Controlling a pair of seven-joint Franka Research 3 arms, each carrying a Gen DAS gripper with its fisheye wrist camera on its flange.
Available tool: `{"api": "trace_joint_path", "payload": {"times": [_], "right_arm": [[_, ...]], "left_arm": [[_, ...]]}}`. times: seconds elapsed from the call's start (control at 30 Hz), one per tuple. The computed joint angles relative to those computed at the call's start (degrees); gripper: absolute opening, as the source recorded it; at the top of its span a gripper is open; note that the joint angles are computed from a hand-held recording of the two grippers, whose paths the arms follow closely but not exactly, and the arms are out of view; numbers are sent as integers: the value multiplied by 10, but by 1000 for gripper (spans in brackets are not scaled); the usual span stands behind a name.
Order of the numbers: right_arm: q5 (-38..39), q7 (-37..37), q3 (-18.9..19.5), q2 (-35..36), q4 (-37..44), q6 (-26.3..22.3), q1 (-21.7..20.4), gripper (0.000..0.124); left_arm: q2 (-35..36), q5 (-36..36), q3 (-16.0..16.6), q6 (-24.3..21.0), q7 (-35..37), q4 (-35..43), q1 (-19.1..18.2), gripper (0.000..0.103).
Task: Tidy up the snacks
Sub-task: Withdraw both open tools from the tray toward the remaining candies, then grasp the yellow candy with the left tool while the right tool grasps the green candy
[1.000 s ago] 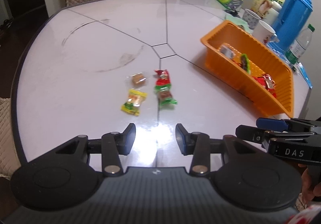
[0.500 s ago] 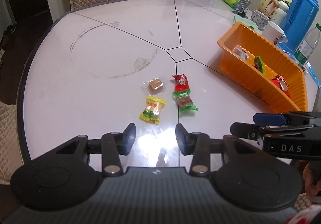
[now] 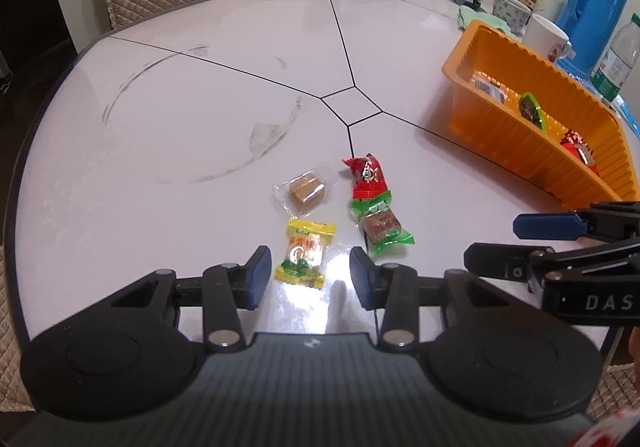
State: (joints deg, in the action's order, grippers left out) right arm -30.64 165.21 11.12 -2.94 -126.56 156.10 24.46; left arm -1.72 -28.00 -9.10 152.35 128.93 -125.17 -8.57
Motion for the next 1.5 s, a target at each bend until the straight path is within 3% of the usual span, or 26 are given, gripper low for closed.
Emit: {"api": "trace_joint_path", "payload": {"times": [0.27,0.53,0.87,1.23,1.37,1.5], "right_arm": [[5,-2,-4,7,2,-2,0,64],[5,-1,-8,10,5,-2,1,64],[4,-11,-12,18,10,5,3,64],[-4,-51,-27,55,41,43,16,64],[12,-95,-38,84,67,58,29,47],[18,-123,-54,110,95,52,50,43]], "left_arm": [[23,7,-8,-4,5,18,6,37],[34,12,-14,-13,-2,28,14,20],[28,-6,-17,-9,18,25,16,19],[-2,-15,4,-13,2,5,17,19],[-3,0,9,-6,-24,6,19,19],[-5,5,12,2,-37,5,21,19]]}}
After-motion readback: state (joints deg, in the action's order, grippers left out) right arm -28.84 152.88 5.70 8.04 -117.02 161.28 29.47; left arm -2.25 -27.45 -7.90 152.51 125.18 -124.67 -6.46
